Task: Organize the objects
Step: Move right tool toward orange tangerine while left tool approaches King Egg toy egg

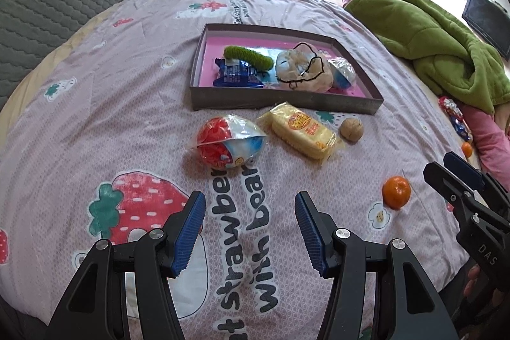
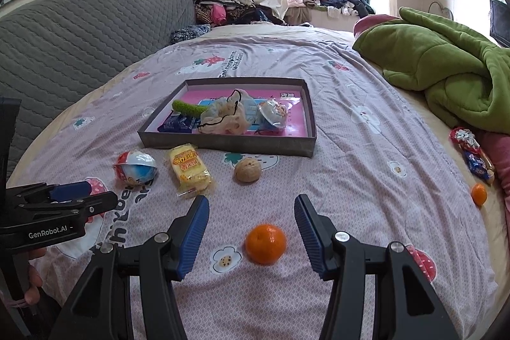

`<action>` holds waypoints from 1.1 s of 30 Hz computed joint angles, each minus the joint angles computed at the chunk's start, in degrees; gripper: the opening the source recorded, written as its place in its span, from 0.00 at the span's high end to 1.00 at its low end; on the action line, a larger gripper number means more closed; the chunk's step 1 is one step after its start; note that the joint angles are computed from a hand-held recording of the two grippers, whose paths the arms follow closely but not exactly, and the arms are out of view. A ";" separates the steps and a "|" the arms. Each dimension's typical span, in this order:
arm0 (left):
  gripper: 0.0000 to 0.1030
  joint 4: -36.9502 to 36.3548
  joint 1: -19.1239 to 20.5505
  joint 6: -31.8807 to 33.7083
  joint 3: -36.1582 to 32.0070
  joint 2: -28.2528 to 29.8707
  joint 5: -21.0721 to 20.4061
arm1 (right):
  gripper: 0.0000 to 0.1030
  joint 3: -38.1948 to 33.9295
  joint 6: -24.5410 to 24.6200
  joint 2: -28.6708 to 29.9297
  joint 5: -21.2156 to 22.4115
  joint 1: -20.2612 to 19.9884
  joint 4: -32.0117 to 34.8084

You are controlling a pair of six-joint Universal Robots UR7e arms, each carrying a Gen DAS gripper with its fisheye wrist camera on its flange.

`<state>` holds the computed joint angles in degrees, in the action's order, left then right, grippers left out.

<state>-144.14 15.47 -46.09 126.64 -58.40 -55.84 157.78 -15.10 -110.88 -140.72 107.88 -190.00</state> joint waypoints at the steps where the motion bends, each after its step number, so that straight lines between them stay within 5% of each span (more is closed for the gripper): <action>1: 0.42 -0.30 -0.03 0.32 0.27 -0.10 -0.02 | 0.46 0.12 -0.21 0.06 0.10 -0.04 -0.19; 33: 0.42 -14.36 3.21 8.95 4.02 2.26 -0.06 | 0.46 2.43 -2.52 1.86 4.60 -8.62 -2.14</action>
<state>-158.49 18.68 -37.14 130.66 -56.13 -55.89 160.22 -17.62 -109.02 -136.12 99.26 -192.15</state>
